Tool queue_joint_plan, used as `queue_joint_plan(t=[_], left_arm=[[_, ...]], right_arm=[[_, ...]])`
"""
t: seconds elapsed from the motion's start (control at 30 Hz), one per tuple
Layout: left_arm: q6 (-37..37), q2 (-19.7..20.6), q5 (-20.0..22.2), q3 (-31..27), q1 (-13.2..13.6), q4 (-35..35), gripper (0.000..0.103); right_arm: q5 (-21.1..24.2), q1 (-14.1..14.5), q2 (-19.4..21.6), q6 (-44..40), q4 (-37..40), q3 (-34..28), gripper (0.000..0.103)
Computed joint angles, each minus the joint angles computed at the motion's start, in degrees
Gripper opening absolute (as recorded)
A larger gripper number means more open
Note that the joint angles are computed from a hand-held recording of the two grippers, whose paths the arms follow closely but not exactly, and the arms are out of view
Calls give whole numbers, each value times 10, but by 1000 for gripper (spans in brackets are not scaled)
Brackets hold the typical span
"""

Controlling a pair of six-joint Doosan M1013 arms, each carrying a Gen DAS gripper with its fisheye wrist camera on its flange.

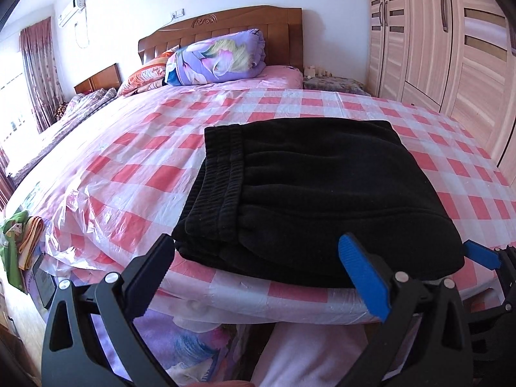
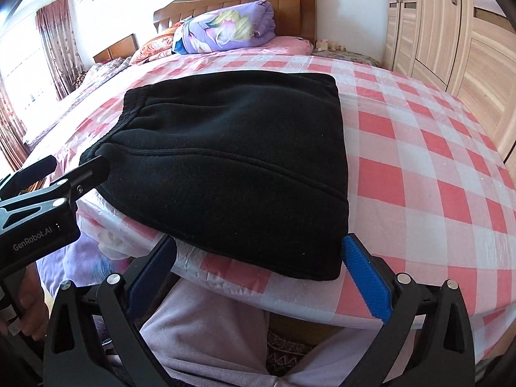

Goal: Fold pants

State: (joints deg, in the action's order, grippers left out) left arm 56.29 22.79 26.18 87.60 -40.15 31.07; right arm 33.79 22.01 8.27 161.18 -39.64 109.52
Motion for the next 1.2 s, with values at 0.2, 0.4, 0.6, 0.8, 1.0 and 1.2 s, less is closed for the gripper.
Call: queue_joint_plan(t=[0.2,0.4,0.6,0.8,1.0,1.2], left_arm=[[-3,-2,-3,1,-1,5,102],[-10,-2,0,1,-3,10,102],[-22,0,4,0,-5,24,102],[-22,1,8,-1,-7,26,102],[-23,1,9,-1,-7,26,102],[-27,1,9,-1,-8,29,102]], right_arm=[[0,0,1,0,-1,0,99],[0,1,1,1,-1,0,99],[0,0,0,1,-1,0,99],[-2,0,0,4,-2,1,99],[-3,0,0,4,-2,1,99],[-4,0,0,6,-3,1,99]])
